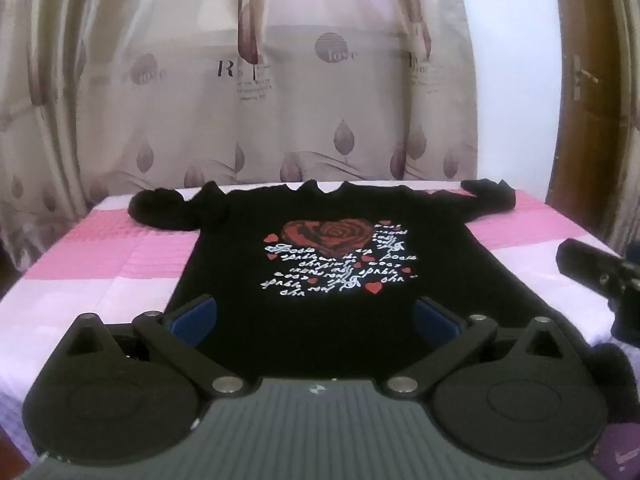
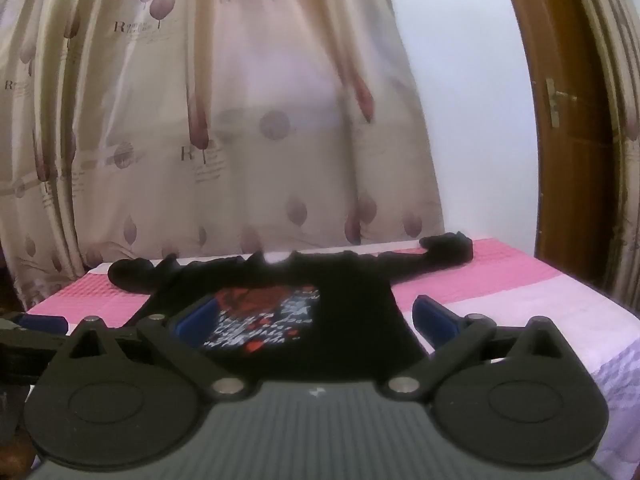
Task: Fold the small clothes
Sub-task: 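Approach the black rose-print shirt with both open grippers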
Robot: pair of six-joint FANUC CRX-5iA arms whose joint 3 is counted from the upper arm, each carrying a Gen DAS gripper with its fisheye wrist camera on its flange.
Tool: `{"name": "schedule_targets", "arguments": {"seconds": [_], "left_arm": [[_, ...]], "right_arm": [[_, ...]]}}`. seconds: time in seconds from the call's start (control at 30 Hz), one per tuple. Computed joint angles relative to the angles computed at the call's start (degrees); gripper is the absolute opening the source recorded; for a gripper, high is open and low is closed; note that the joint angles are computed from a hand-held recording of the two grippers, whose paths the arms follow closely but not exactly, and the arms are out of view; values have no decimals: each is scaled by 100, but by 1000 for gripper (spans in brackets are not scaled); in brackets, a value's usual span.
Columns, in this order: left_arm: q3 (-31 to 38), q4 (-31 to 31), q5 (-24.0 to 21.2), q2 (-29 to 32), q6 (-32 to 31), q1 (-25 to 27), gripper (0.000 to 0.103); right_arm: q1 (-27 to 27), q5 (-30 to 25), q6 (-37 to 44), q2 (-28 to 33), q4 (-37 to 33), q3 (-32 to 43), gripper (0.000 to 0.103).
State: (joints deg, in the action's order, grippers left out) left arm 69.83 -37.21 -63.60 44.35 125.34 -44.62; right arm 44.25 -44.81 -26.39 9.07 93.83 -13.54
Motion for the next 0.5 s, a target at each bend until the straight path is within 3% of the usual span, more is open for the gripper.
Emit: {"name": "schedule_targets", "arguments": {"seconds": [0.23, 0.3, 0.5], "left_arm": [[-8, 11, 63, -8, 69, 18, 103], [11, 113, 56, 3, 35, 50, 103], [230, 143, -112, 114, -35, 58, 103]], "right_arm": [[122, -79, 157, 19, -65, 47, 103], [-109, 193, 12, -61, 181, -55, 103], [-114, 273, 57, -94, 142, -15, 103]]}}
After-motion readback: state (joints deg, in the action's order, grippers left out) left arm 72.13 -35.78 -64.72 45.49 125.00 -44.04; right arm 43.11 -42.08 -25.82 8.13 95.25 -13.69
